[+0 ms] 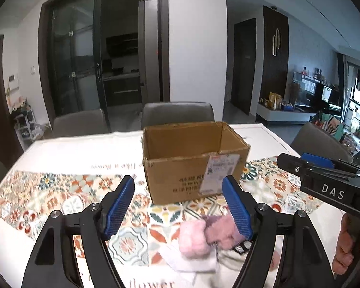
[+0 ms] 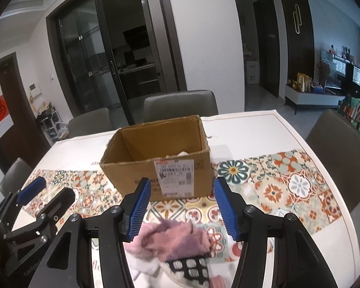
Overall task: Organize soft objects
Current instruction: 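Move both tools back to the pink towel and slipper on the table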
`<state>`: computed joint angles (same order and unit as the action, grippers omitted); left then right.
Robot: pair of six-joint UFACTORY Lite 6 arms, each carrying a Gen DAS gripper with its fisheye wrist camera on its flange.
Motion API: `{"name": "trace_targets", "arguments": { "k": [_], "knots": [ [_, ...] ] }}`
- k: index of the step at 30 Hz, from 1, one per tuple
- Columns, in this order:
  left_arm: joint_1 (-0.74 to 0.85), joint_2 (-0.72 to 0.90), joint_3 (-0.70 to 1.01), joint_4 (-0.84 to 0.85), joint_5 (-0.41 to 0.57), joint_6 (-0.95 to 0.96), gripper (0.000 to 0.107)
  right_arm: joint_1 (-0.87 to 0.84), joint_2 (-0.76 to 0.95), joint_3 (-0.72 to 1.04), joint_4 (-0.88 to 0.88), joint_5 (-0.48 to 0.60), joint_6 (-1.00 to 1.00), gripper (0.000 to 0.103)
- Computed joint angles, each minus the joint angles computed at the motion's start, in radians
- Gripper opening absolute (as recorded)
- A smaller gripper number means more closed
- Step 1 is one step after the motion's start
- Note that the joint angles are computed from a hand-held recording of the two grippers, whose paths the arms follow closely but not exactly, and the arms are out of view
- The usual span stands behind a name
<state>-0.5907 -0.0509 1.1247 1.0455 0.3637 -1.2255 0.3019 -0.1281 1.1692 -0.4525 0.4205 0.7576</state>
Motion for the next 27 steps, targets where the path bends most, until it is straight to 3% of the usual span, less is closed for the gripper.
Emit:
{"name": "trace_targets", "arguments": {
  "k": [9, 27],
  "knots": [
    [-0.039, -0.120, -0.167, -0.073, 0.002, 0.033, 0.075, 0.056, -0.122, -0.140, -0.021, 0.055, 0.056, 0.056],
    [-0.097, -0.197, -0.304, -0.225, 0.016, 0.163, 0.075, 0.111, -0.240, -0.339, 0.135, 0.131, 0.008, 0.056]
  ]
}}
